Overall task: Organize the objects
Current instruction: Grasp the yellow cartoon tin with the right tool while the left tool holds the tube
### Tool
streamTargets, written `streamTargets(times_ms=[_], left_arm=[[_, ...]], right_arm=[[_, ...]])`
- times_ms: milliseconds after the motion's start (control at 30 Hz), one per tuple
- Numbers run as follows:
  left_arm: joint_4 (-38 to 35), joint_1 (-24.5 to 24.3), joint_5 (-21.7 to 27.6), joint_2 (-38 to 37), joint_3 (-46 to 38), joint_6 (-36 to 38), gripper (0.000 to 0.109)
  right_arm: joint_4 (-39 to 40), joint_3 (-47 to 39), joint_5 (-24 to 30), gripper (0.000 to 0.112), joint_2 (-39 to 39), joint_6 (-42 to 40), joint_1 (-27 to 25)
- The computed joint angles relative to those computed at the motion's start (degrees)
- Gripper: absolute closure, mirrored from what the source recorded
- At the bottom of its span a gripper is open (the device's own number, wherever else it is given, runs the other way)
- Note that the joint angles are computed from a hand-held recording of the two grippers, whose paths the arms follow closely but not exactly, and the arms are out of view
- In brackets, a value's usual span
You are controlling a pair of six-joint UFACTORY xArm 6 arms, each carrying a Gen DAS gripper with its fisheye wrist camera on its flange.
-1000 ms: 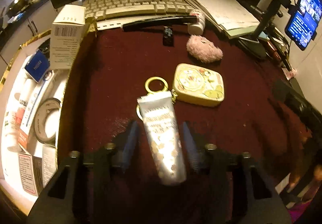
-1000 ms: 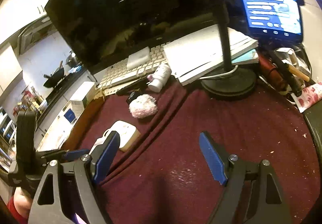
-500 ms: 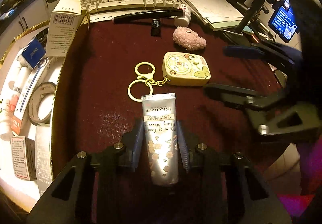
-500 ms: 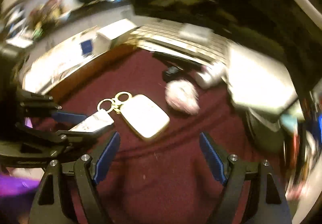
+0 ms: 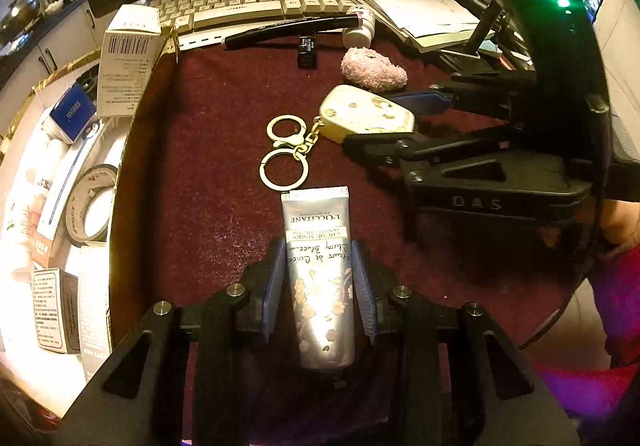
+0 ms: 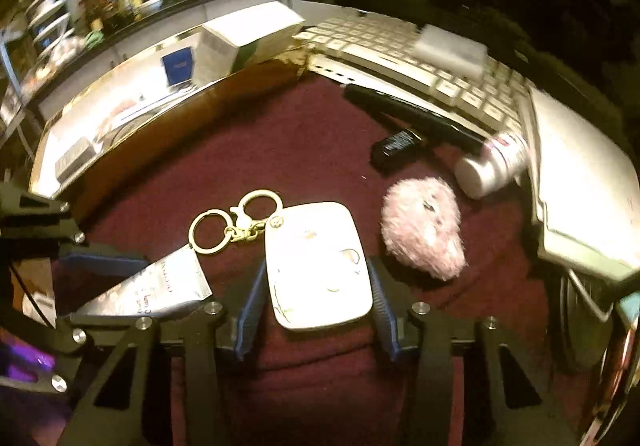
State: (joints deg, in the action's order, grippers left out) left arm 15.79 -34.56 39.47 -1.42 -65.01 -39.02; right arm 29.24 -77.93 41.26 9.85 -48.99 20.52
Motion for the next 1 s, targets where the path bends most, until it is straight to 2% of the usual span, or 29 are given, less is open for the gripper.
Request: streamTargets(times_ms=[200,367,500,633,733,867,1000], left_arm=[[5.6,-0.8,-2.0,0.5,0.4,-3.8,0.076],[1.1,0.7,-7.4,-0.8,3.1,-3.9,0.076],[-1.7,1.4,-9.0,-1.5,4.1,-3.1,0.076],[0.6,0.8,-7.8,-0.8,3.1,-4.1,0.076],[6.9,-0.3,-4.4,0.7,0.9,-5.9,0.076],[17.4,-2.6,0.0,1.9,-0.8,-9.6,0.075],[18.7,-2.8,0.5,1.5,-0.3,-8.8,0.075]], right_arm=[[-0.8,4.2,-1.9,0.064,-3.3,4.8,-0.5],[1.3,6.3,-3.9,0.064,-5.3,7.8,-0.9],[7.8,9.5,-6.4,0.064,-8.5,7.1,-2.4],[14.3,13.0,-7.8,0.064,-11.5,6.5,-4.1],[18.3,14.3,-7.3,0.064,-12.4,5.8,-4.9],[17.2,14.9,-7.7,0.064,-12.0,7.1,-4.6],[15.5,15.5,-9.3,0.064,-12.0,7.6,-3.8]])
